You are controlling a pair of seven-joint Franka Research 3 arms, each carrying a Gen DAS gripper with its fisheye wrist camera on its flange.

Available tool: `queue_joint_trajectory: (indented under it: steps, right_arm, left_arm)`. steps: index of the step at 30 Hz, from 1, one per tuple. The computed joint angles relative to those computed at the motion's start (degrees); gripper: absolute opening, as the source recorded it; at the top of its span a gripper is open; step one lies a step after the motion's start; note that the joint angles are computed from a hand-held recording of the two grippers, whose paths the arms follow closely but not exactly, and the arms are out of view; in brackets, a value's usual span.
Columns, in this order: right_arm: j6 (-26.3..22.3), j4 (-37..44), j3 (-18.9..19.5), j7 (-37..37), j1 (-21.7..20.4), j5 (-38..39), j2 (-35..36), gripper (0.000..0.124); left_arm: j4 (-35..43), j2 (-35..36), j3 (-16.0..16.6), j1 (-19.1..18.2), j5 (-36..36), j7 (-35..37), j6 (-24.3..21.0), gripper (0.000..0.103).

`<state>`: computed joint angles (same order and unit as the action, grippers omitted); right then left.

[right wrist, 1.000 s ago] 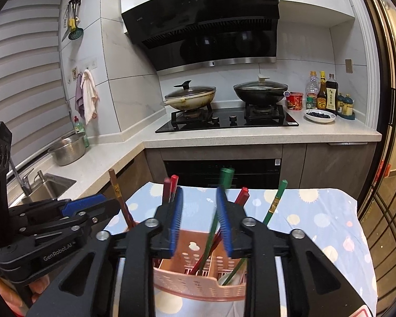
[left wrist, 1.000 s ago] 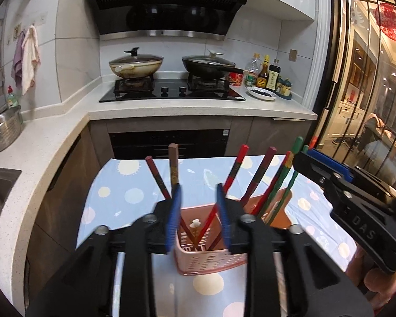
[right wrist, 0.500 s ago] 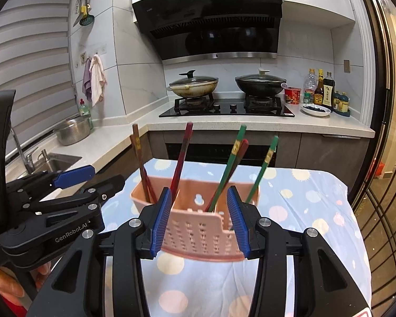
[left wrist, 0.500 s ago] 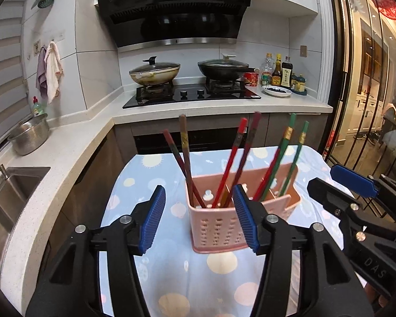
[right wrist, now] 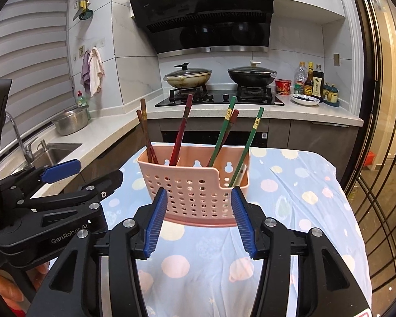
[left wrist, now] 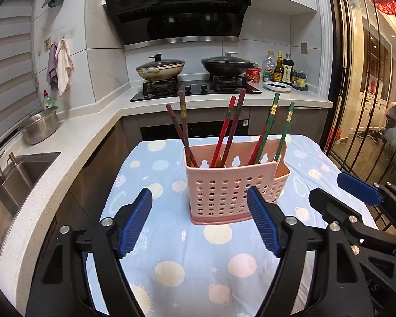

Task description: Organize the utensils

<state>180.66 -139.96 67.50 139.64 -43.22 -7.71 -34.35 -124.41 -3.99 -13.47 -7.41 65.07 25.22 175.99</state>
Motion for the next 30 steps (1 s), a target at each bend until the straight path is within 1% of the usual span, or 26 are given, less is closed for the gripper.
queue_joint_trajectory:
  steps: [2,6,9,13,18,20,27,30]
  right_arm:
    - [-0.6,-0.6,-0.5,0.3,1.1,0.2,-0.6,0.051]
    - [-0.7,-2.0,-1.9,1.4,3.3,0.5,-0.5,0.055]
    - [-1.0,-2.7,-2.4,2.1,4.2,0.3,-0.8,0.057]
    - [-2.4,-3.1,-2.4,3.2,4.7,-0.5,-2.0,0.057]
    - [-4.2,-3.3,-2.7,4.8,5.3,-1.8,-3.2,0.060]
    - [-4.3,-3.6,-2.9,5.5,5.6,-2.4,-3.7,0.064]
    - [-5.5,-3.9,-2.8,7.3,5.8,-4.0,-4.8,0.074]
    - [-5.5,-4.1,-2.9,8.2,6.0,-4.5,-5.0,0.082]
  left_arm:
    - [-0.7,-0.8,-0.3,0.2,2.0,-2.2,-0.6,0.076]
    - [-2.0,-2.0,-0.9,0.5,4.8,-6.2,-2.6,0.085]
    - [-2.8,-2.6,-1.1,0.5,5.5,-7.5,-3.6,0.088]
    - [-3.1,-3.4,-1.8,0.5,9.4,-11.2,-5.8,0.090]
    - [-3.9,-4.0,-1.5,0.0,9.7,-11.9,-6.7,0.094]
    - [-4.0,-4.2,-1.5,0.0,10.0,-12.5,-7.0,0.095]
    - [-4.8,-4.6,-1.5,0.0,10.2,-12.8,-7.9,0.096]
    - [-5.2,-4.8,-1.5,0.1,9.9,-12.8,-8.1,0.096]
